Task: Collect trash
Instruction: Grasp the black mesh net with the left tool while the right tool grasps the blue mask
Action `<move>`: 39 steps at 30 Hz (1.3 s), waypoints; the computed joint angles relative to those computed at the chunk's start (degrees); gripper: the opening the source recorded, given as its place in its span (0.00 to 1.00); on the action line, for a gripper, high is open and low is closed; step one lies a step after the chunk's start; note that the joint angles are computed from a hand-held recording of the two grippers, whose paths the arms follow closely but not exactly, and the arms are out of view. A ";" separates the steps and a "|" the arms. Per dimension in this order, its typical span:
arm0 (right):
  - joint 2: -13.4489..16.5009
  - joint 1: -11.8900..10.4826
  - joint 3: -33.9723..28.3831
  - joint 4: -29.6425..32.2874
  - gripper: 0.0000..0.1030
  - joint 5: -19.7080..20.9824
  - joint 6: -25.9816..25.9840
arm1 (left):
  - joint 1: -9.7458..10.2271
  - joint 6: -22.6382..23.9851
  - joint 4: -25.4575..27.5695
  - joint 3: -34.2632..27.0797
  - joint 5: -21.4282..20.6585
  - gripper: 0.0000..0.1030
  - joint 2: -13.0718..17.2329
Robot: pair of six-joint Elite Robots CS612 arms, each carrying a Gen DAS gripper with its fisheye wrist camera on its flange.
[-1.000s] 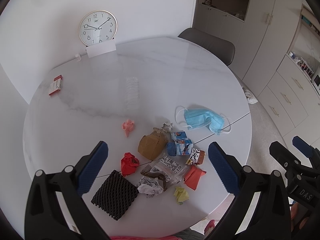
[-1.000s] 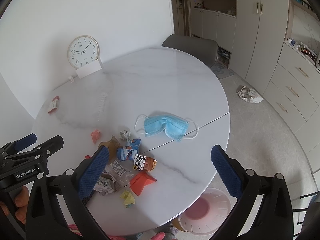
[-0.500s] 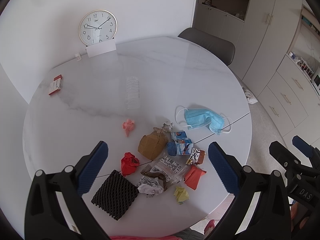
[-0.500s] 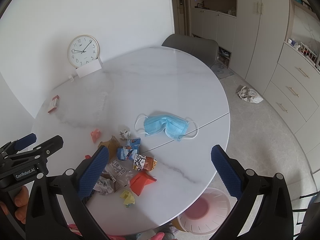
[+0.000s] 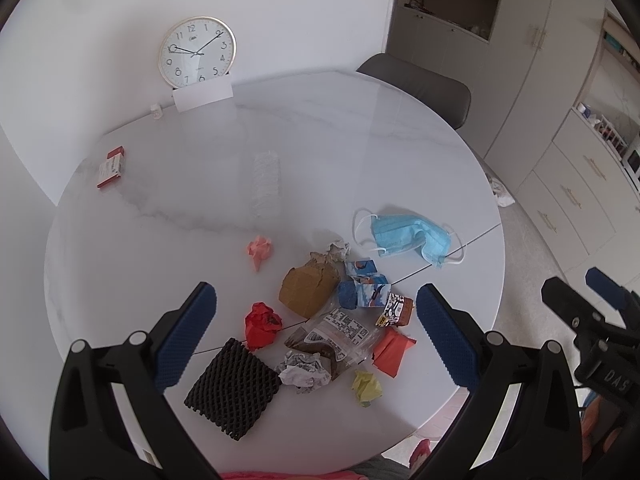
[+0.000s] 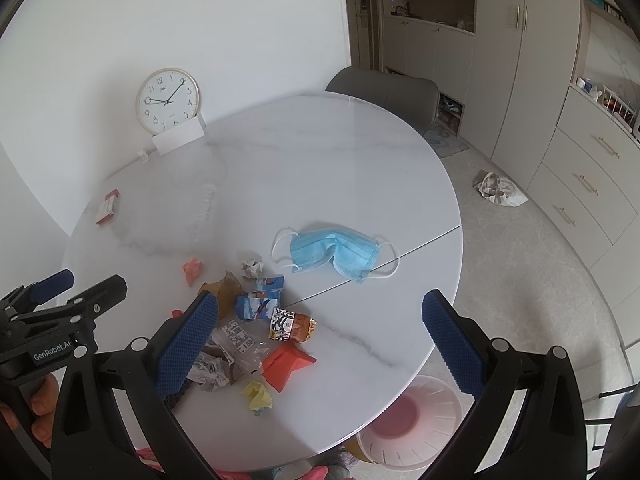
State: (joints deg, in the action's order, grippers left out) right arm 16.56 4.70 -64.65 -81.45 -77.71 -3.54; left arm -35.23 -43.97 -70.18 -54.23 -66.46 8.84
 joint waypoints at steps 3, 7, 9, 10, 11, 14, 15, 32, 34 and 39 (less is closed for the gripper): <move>0.10 0.11 0.07 0.21 0.98 0.33 0.04 | 0.47 2.01 -0.73 -2.36 -1.78 0.93 1.50; 0.15 0.42 0.74 1.95 0.98 0.91 -0.28 | 1.46 6.43 -1.20 -8.96 -4.18 0.93 5.83; 0.13 0.60 1.30 3.15 0.98 1.05 -0.50 | 2.00 10.07 0.03 -12.71 -4.26 0.93 8.57; 0.09 0.76 1.75 4.03 0.98 0.95 -0.59 | 2.36 11.59 0.43 -14.05 -4.89 0.93 9.69; 0.09 0.89 2.00 4.63 0.98 0.78 -0.57 | 2.85 12.74 1.85 -15.61 -5.97 0.93 10.97; 0.08 1.38 2.91 6.75 0.98 -0.12 -0.53 | 4.64 14.57 5.81 -19.42 -11.62 0.93 14.25; 0.13 1.65 3.14 7.61 0.98 -0.79 -0.50 | 4.99 14.60 6.88 -20.14 -12.71 0.93 14.90; 0.50 3.50 3.85 11.00 0.98 -5.09 1.65 | 8.26 20.02 7.11 -22.22 -26.23 0.70 20.27; 0.47 3.48 3.92 10.85 0.98 -5.31 2.04 | 8.05 19.96 6.67 -22.56 -25.50 0.66 20.58; 0.06 3.31 5.31 10.06 0.98 -5.24 2.03 | 8.02 18.36 6.04 -22.58 -26.04 0.40 20.52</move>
State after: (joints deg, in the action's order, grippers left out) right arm 16.62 8.01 -59.34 -71.40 -82.94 -1.51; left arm -27.21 -25.61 -64.14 -76.81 -92.50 29.36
